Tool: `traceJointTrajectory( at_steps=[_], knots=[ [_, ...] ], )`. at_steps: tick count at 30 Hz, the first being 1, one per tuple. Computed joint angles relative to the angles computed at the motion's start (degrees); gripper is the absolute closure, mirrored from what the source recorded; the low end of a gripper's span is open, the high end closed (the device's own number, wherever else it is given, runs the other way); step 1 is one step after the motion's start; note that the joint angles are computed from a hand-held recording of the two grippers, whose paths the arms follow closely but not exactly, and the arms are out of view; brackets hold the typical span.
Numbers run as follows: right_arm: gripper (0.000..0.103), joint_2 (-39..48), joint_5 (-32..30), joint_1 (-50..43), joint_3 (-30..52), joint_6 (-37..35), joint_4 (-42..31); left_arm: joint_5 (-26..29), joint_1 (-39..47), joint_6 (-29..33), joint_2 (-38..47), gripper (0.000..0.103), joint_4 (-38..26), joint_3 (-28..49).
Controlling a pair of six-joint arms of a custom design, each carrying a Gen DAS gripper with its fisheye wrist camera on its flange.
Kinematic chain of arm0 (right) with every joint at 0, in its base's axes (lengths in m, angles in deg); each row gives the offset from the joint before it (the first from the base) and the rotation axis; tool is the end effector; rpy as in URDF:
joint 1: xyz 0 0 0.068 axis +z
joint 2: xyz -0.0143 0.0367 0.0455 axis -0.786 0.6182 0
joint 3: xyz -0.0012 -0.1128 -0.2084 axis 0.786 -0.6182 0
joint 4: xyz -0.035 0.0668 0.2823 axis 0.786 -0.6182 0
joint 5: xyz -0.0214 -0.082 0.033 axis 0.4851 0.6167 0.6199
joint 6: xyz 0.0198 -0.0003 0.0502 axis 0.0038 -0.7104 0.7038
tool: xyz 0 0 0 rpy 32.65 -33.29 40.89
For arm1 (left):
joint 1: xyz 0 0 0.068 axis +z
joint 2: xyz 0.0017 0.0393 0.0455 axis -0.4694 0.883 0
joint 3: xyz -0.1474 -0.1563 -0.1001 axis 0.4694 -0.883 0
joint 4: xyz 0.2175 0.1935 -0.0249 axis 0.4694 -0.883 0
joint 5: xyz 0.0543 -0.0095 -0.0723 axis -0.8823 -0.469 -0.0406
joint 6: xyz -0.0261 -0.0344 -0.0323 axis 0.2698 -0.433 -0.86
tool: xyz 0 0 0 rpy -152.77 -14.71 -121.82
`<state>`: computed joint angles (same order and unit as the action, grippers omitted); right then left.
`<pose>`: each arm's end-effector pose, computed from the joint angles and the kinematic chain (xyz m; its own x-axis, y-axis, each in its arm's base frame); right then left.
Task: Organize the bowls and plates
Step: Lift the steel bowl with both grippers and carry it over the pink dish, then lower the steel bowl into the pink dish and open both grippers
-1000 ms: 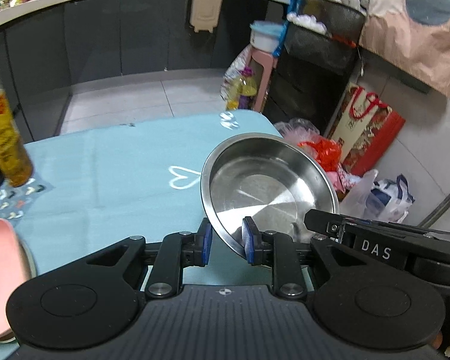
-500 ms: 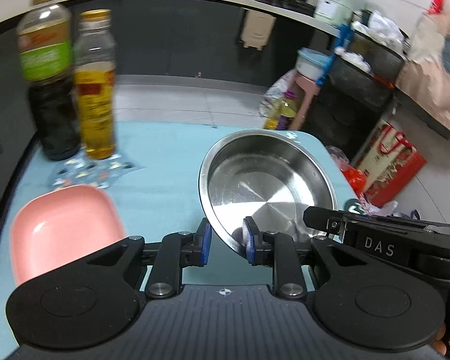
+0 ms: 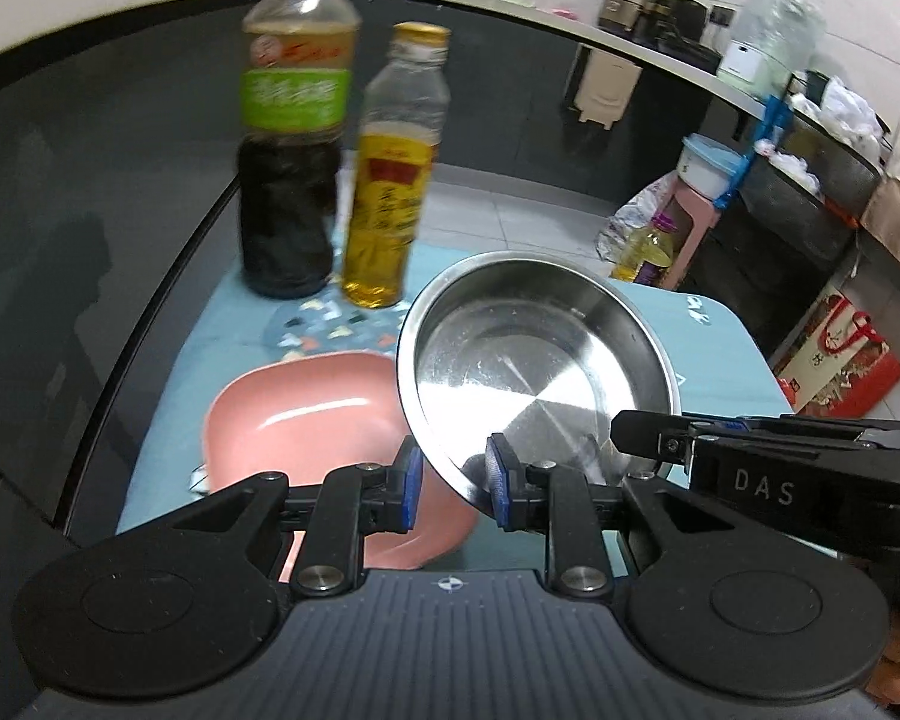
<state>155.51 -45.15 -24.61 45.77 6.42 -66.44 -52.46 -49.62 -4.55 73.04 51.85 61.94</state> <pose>0.2993 0.1669 0.1359 -0.6172 -0.3869 -0.6851 -0.6677 0.7182 0.1959 0.2008 -0.0654 0.1219 -0.5945 -0.3920 -0.7021 -0.3448 0.9131 -0.2179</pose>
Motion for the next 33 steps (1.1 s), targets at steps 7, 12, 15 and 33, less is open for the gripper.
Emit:
traceJointTrajectory(
  at_steps=[7,12,15,33],
  knots=[
    [0.09,1.6,3.55,5.05,1.61,1.67,-1.14,3.56,4.9,2.07,-9.81,0.082,-2.3,-5.84],
    [0.09,3.9,5.29,7.85,3.21,1.81,-1.85,6.34,8.63,2.41,-14.61,0.082,-4.22,-9.13],
    [0.09,5.38,6.05,9.22,4.12,1.78,-2.42,7.6,10.55,2.52,-17.17,0.082,-5.25,-11.01],
    [0.088,11.85,11.38,14.58,7.84,2.92,-3.06,9.35,14.88,4.44,-23.39,0.082,-8.7,-15.48]
  ],
)
